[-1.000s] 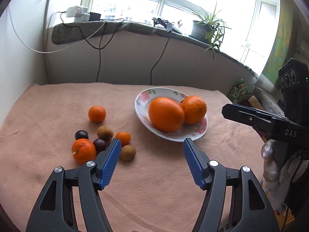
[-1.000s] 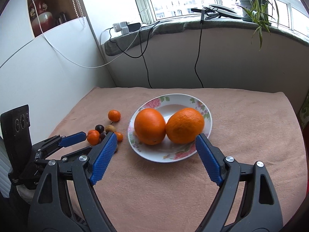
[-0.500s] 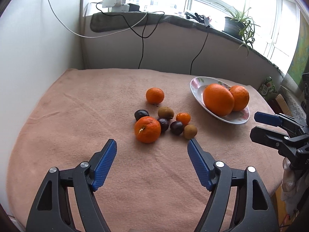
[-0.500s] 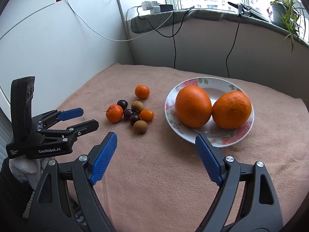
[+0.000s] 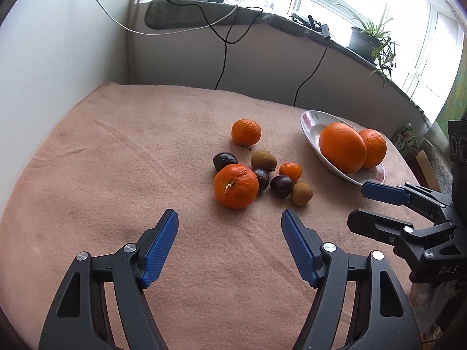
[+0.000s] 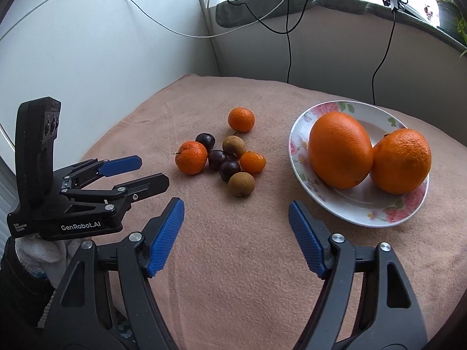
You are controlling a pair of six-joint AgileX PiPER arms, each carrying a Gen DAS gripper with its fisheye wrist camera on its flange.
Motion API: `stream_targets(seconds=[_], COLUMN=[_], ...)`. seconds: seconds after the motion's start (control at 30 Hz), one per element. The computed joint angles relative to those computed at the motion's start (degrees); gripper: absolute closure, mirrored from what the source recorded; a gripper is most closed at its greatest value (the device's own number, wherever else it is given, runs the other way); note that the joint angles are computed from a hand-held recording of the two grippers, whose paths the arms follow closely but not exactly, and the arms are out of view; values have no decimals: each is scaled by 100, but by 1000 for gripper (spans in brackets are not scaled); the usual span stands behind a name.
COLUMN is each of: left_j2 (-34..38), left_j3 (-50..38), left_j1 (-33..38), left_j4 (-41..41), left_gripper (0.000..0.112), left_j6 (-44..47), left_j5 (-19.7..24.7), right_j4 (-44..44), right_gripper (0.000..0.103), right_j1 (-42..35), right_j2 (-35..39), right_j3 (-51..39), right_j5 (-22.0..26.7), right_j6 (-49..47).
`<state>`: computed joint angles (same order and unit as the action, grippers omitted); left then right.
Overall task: Organize fruits
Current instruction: 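Move the right gripper back toward the brown round fruit, then close the right gripper on the brown round fruit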
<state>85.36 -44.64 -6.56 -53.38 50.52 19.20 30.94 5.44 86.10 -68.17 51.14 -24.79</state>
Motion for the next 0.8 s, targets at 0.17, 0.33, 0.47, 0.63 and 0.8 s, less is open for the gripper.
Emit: stream_targets(seconds=[0.17, 0.33, 0.47, 0.63, 0.8], left_j2=[244, 398, 553, 728, 850], left_j3=[-150, -285, -431, -590, -718], left_j1=[128, 153, 120, 81, 34], left_j4=[-356, -471, -324, -224, -199], left_gripper=[52, 62, 63, 63, 63], left_j6=[284, 400, 253, 131, 67], left_j5=[156, 229, 231, 286, 356], right_j4=[-116, -167, -196, -211, -168], right_gripper=[45, 57, 57, 57, 57], right_j1=[129, 201, 235, 261, 225], right_j2=[320, 584, 767, 951, 1046], right_j3=[-140, -254, -357, -490, -579], right_j5=[1, -24, -63, -49, -19], right_j6=[82, 138, 212, 223, 167])
